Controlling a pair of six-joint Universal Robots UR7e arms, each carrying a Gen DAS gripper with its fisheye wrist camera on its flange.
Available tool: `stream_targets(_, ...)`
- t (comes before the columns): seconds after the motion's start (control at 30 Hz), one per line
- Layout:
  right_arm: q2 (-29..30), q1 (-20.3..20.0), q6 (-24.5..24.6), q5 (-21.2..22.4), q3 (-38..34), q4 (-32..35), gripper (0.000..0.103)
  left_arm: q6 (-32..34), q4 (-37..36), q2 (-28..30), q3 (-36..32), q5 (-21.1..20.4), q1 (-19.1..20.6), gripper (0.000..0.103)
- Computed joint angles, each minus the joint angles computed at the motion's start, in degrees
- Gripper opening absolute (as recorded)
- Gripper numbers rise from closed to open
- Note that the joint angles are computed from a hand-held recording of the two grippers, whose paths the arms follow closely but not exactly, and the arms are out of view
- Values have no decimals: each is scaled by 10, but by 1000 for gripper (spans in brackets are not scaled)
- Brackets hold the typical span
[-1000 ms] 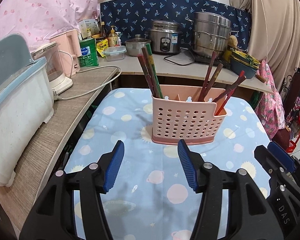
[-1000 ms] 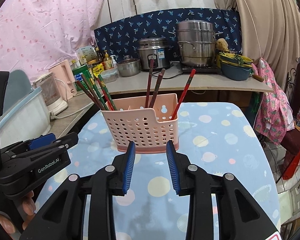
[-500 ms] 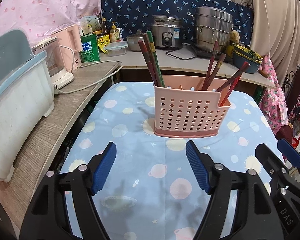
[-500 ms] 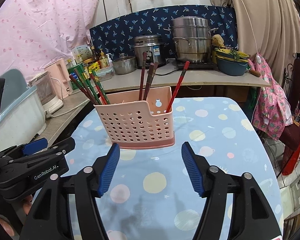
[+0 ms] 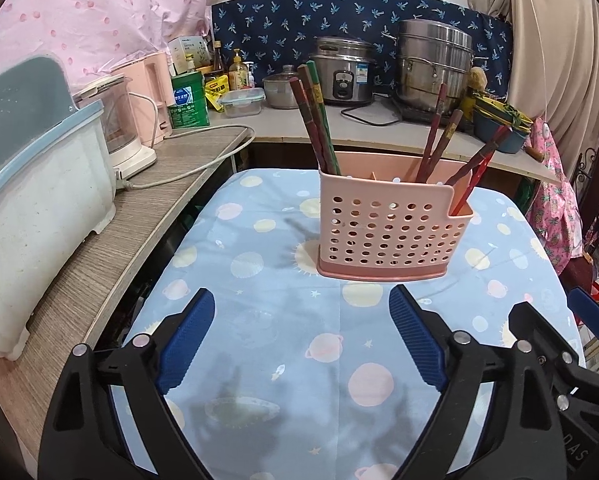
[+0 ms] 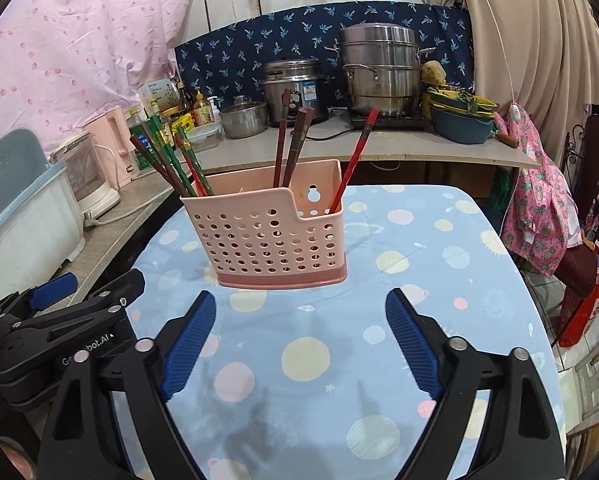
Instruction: Organize utensils
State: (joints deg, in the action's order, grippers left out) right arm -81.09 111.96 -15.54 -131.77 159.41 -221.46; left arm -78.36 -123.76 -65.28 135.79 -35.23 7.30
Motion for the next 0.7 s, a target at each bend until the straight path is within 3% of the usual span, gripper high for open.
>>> stream_targets(0.7, 29, -9, 8, -12, -4, -7, 86, -2, 10, 3, -3, -21, 17, 92)
